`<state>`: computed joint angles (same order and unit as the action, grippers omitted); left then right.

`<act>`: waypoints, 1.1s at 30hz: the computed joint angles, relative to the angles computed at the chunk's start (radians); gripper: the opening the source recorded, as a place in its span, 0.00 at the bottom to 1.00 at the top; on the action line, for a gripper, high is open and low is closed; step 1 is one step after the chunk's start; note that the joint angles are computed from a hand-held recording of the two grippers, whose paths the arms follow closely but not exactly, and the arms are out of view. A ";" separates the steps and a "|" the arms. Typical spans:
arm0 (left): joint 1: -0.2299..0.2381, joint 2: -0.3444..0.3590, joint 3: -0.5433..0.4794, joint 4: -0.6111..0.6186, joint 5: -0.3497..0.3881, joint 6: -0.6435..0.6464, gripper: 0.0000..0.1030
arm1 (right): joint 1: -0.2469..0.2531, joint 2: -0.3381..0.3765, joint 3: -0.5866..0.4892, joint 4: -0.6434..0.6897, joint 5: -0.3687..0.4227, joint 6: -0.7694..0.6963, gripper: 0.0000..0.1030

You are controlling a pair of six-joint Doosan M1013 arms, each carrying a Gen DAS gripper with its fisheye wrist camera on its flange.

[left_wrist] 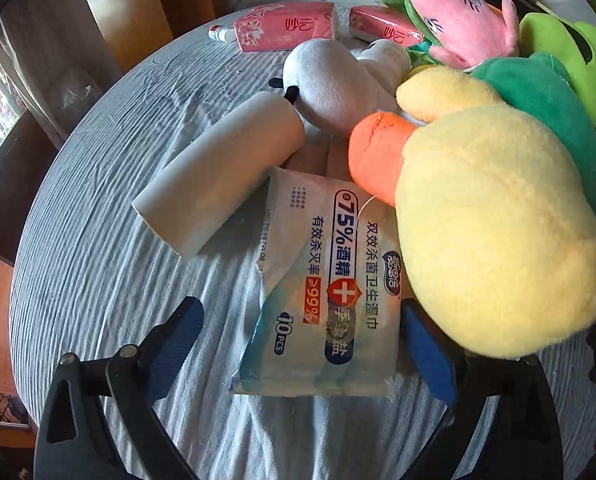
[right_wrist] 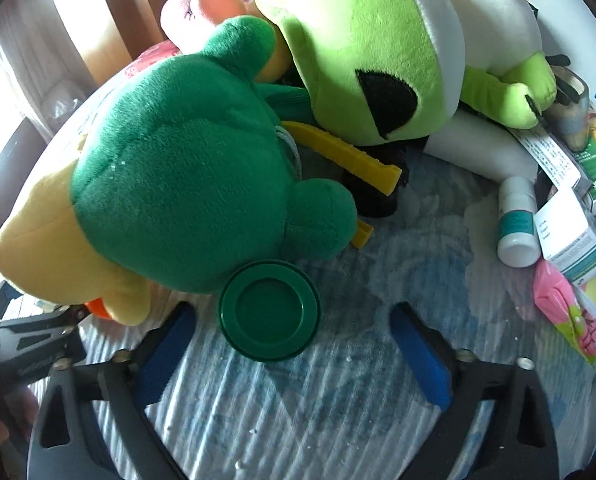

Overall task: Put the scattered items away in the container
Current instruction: 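Grasp the green round lid with the right tool while the left tool grasps the white wipes pack, then lift and carry the green lid and wipes pack over the blue crate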

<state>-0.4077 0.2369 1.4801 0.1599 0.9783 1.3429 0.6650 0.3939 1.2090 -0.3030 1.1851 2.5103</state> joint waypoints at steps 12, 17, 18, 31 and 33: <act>0.002 -0.018 0.016 -0.071 -0.029 0.011 0.57 | 0.006 0.014 -0.030 -0.038 0.070 -0.016 0.40; 0.010 -0.034 0.028 -0.083 -0.020 0.008 0.51 | 0.014 -0.017 -0.003 -0.042 0.056 -0.011 0.40; 0.011 -0.039 0.035 -0.086 -0.021 0.007 0.51 | 0.015 -0.024 0.003 -0.041 0.055 -0.010 0.40; -0.013 -0.151 0.119 -0.063 -0.031 -0.045 0.49 | 0.051 -0.157 0.145 -0.057 0.009 0.030 0.40; -0.026 -0.157 0.118 -0.048 -0.033 -0.059 0.49 | 0.067 -0.184 0.178 -0.076 -0.003 0.048 0.40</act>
